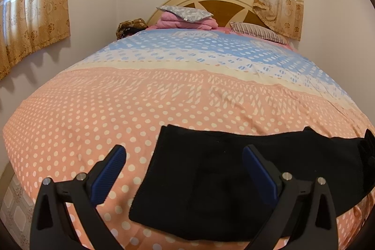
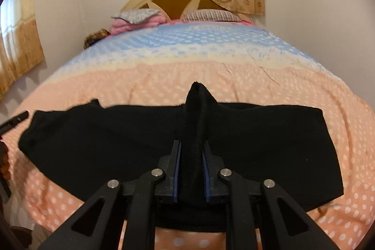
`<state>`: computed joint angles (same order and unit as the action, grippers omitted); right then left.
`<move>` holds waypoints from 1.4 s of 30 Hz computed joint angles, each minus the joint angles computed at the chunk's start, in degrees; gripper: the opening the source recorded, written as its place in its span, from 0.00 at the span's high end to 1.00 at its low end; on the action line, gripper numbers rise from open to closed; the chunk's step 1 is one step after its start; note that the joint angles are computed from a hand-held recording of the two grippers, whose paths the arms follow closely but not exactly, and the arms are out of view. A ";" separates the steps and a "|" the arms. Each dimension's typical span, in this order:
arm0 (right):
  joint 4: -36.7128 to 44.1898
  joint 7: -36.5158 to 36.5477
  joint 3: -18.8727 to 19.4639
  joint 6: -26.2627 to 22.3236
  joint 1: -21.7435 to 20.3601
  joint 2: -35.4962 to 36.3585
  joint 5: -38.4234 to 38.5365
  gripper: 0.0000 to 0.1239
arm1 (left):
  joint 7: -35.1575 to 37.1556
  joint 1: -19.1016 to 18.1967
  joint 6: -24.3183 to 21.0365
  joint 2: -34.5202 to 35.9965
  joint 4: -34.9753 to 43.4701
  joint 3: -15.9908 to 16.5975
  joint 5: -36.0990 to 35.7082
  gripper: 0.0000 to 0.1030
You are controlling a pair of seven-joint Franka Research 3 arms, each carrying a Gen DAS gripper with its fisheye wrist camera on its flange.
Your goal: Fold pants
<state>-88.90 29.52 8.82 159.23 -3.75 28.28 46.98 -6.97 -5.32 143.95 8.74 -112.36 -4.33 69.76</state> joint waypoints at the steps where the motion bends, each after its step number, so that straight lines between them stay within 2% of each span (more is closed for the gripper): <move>1: -0.33 -0.51 0.38 -0.69 -0.25 -0.27 0.76 0.87 | -0.14 -0.03 -0.18 -0.07 -0.03 0.02 0.12 0.01; 5: -0.46 -1.50 0.24 -0.64 0.67 1.30 0.50 0.85 | 0.04 0.04 -0.82 -0.21 -0.18 0.01 0.13 0.01; 7: -1.24 -6.91 2.92 2.05 -0.88 1.85 3.74 0.80 | 0.27 0.06 -1.32 -0.39 -0.37 -0.02 0.03 0.01; 9: -1.95 -8.43 2.90 0.61 -0.88 0.83 3.67 0.58 | 0.55 0.11 -1.90 -0.70 -0.66 -0.06 0.07 0.01; 10: -2.23 -7.62 2.10 -1.18 -0.36 0.01 2.49 0.55 | 0.87 0.17 -2.44 -0.92 -0.88 -0.07 -0.12 0.01; 11: -2.66 -8.65 2.51 -2.69 -0.93 -0.91 3.45 0.55 | 0.95 0.24 -2.80 -1.07 -1.08 -0.11 -0.20 0.01; 12: -3.39 -12.23 4.58 -4.48 -3.15 -2.32 8.00 0.55 | 0.99 0.35 -3.21 -1.42 -1.47 -0.11 -0.36 0.01; 14: -3.56 -17.52 6.38 -7.33 -5.70 -3.96 16.52 0.55 | 0.56 0.67 -3.75 -2.32 -2.59 -0.14 -0.67 0.01; 16: -2.42 -20.51 7.00 -6.97 -6.63 -4.25 23.97 0.55 | -0.64 1.20 -3.40 -3.39 -3.96 -0.18 -0.83 0.01; 17: -1.19 -19.70 6.24 -5.70 -5.72 -3.57 24.77 0.55 | -1.55 1.53 -2.72 -3.93 -4.73 -0.21 -0.73 0.01; 19: 2.53 -13.21 2.69 -3.22 -1.85 -0.48 20.39 0.60 | -2.86 2.17 -1.00 -4.58 -5.91 -0.36 -0.80 0.01; 20: 4.42 -8.74 0.80 -3.96 -0.27 1.33 16.89 0.67 | -2.88 2.40 -0.39 -4.50 -6.01 -0.47 -0.83 0.01; 21: 7.06 -2.04 -1.52 -6.68 1.39 3.95 11.37 0.67 | -2.73 2.55 0.07 -4.25 -5.98 -0.57 -0.88 0.01; 23: 9.29 4.16 -3.28 -8.64 3.11 6.98 4.19 0.67 | -2.12 2.60 0.41 -3.12 -5.41 -0.73 -1.36 0.01; 25: 6.88 -0.13 -0.85 -2.90 2.74 6.30 2.65 0.67 | -0.96 2.91 1.59 -1.55 -4.89 -0.61 -4.58 0.01; 26: 5.78 -0.97 -0.43 -1.50 2.83 5.46 1.94 0.67 | -1.05 3.17 3.32 -1.21 -5.13 -0.34 -5.84 0.01; 28: 4.62 -3.93 3.05 -2.41 -0.21 3.84 5.61 0.67 | -1.44 4.40 10.05 0.09 -6.09 0.29 -10.44 0.01; 29: 3.82 -6.30 4.67 -2.62 -1.70 2.98 8.66 0.67 | -3.08 4.17 11.14 0.68 -6.16 0.77 -10.48 0.01; 31: 2.40 -10.11 5.51 -2.57 -2.39 1.31 12.02 0.67 | -4.63 2.66 8.83 1.22 -5.12 1.29 -7.73 0.03; 33: 1.29 -11.52 5.04 -2.74 -1.84 0.27 13.39 0.67 | -6.02 2.15 9.46 1.18 -5.00 1.72 -5.87 0.22; 34: 1.16 -11.07 4.37 -4.10 -1.44 0.01 13.95 0.67 | -6.66 2.03 9.88 1.06 -5.02 1.84 -5.09 0.38; 35: 1.29 -9.69 3.63 -5.64 -1.03 0.03 13.84 0.67 | -6.77 2.16 10.39 0.93 -5.17 1.91 -5.13 0.45; 37: -0.45 -9.25 2.61 -6.98 -0.80 -1.01 14.77 0.67 | -8.20 2.98 14.60 0.49 -6.06 2.41 -4.26 0.59; 39: -0.13 -7.29 1.45 -7.81 -0.14 -0.69 14.68 0.67 | -8.72 3.46 16.64 0.08 -6.44 2.61 -4.27 0.66; 42: 0.40 -5.85 0.97 -8.93 -0.89 -0.86 16.63 0.67 | -6.44 2.50 13.55 0.02 -4.44 1.81 -4.67 0.69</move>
<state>-88.50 23.67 9.79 150.29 -4.65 27.42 63.61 -13.41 -2.82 157.50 8.76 -116.80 -2.52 65.09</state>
